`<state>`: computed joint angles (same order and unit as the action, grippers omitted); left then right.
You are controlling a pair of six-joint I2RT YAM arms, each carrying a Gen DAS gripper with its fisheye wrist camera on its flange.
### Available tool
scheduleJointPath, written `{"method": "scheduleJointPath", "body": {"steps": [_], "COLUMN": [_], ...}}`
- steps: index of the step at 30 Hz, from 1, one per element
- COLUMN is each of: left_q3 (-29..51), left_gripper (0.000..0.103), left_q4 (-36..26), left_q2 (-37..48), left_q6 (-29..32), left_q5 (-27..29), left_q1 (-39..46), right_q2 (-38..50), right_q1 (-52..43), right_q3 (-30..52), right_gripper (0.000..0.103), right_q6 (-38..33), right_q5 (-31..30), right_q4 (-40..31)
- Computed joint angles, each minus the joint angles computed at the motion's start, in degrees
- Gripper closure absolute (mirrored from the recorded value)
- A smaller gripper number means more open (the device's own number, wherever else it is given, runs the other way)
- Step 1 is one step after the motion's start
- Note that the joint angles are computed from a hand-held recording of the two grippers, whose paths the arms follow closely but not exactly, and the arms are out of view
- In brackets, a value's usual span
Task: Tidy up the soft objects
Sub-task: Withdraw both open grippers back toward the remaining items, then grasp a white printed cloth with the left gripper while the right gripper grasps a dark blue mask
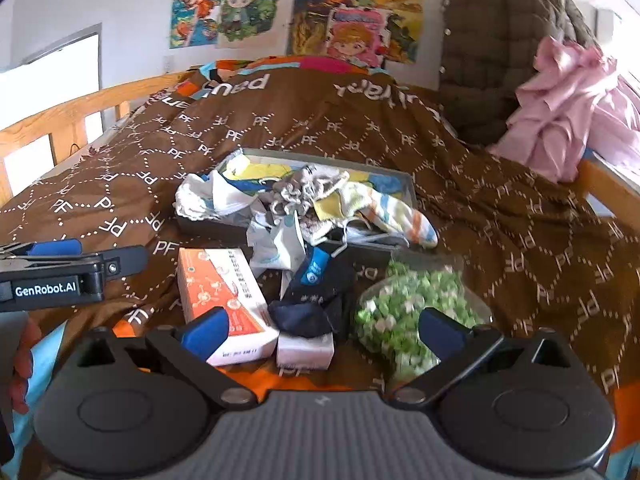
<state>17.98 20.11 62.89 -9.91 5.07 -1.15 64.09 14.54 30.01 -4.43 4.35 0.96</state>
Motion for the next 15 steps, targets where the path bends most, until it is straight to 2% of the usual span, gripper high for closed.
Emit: {"method": "scheduleJointPath", "body": {"steps": [8,11,15], "left_q3": [2.4,3.9,8.1], "left_gripper": [0.001,0.001,0.001], "left_q4": [5.0,8.8,13.3], "left_q2": [7.6,12.4,20.3], "left_q6": [-1.3,0.3,1.2], "left_q5": [3.6,6.2,10.3], "left_q1": [3.1,3.7,3.8], "right_q2": [12.7,16.7,20.9], "right_q1": [-4.2,-7.0,-9.8], "right_q3": [4.7,6.2,9.4], "right_gripper": [0.0,0.0,0.0], "right_q6": [-11.8,-12.9,-14.2], "right_q5": [-3.1,-7.9,-14.3], "right_q4": [8.4,11.7,9.9]}}
